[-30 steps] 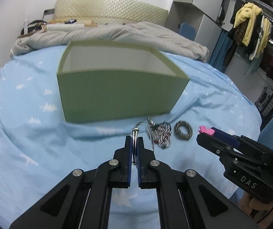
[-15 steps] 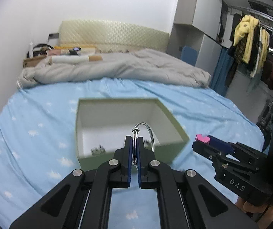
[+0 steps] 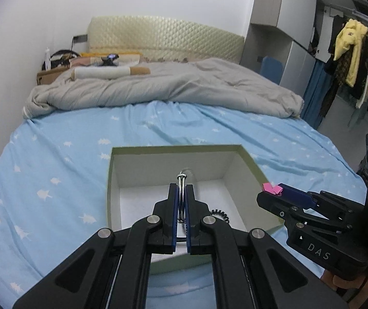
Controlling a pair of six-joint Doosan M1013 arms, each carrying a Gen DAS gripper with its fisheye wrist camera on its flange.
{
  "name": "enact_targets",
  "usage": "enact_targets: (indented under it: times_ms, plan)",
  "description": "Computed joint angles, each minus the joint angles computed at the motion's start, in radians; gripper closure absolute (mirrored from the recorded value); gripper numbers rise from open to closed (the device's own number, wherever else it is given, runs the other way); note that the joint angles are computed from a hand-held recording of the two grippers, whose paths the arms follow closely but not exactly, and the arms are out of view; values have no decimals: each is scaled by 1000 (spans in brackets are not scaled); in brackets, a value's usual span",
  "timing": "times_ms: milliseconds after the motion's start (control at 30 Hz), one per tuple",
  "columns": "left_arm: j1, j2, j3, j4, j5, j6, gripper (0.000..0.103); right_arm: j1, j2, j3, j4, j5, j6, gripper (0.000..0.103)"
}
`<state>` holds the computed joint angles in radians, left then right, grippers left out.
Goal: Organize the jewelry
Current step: 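Carry both items over the green box and open both tools to drop them, then withdraw both tools from the box toward the remaining jewelry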
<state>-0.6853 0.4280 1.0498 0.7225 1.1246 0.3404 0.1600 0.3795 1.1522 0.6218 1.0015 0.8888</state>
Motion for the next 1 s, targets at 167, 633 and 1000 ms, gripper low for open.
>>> enact_targets:
  times_ms: [167,633,1000]
  plan:
    - [36,18,-6,-71,-10,34,100,12,50,-57,-49,39,52,70]
    - [72,33,-22,-130,-29,81,98,23,96,-123,-71,80,73,60]
    - [26,11,-28,-56,40,51,93,-5,28,-60,-3,24,26,57]
